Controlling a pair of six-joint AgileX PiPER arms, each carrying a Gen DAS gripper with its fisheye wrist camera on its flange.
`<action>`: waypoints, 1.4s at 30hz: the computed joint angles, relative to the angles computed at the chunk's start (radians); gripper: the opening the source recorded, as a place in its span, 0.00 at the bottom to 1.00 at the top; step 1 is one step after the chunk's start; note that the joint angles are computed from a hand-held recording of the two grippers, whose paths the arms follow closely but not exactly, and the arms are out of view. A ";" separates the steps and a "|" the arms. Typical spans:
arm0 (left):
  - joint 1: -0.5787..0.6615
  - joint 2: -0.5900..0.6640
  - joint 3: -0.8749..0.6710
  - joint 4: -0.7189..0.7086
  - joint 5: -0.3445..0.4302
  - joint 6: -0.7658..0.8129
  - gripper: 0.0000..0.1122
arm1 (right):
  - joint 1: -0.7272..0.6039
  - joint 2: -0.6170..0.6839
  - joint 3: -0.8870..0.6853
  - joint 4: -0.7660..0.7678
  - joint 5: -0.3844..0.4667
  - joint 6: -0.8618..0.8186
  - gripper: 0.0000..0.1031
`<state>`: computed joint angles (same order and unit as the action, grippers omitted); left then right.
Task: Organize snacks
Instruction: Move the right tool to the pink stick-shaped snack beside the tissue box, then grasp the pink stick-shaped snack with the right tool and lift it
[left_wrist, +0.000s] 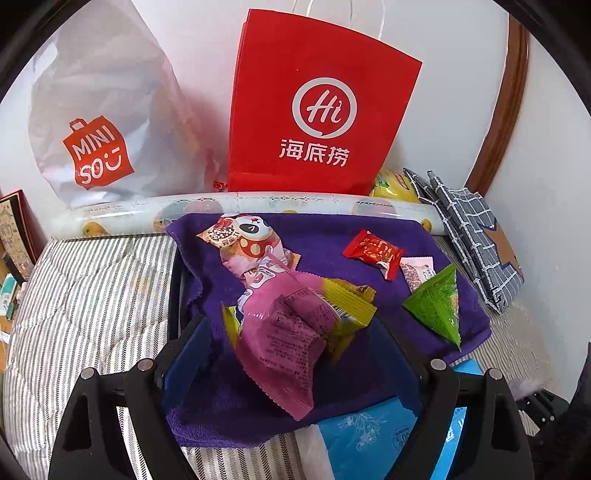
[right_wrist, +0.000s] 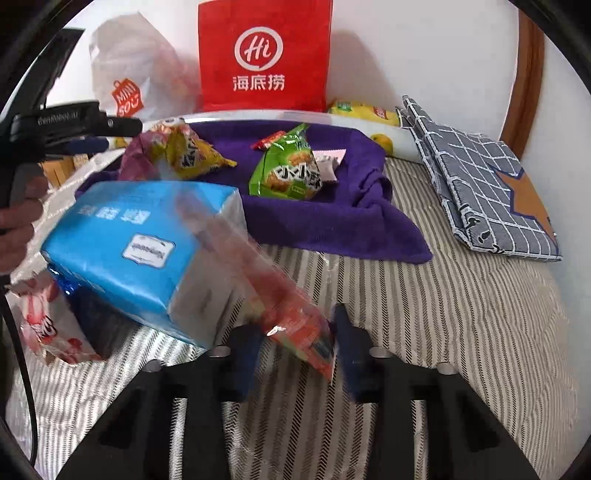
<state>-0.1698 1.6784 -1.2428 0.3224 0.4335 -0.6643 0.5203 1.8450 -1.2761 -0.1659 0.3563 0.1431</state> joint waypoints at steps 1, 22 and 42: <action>0.001 0.000 -0.002 -0.006 0.002 0.004 0.78 | 0.003 -0.014 0.006 -0.018 0.008 0.023 0.24; -0.014 -0.170 0.097 -0.083 0.031 0.081 0.78 | -0.066 -0.223 0.177 0.236 0.214 -0.078 0.43; -0.086 -0.425 0.372 0.039 0.101 -0.110 0.78 | -0.063 -0.174 0.072 0.375 0.097 -0.229 0.53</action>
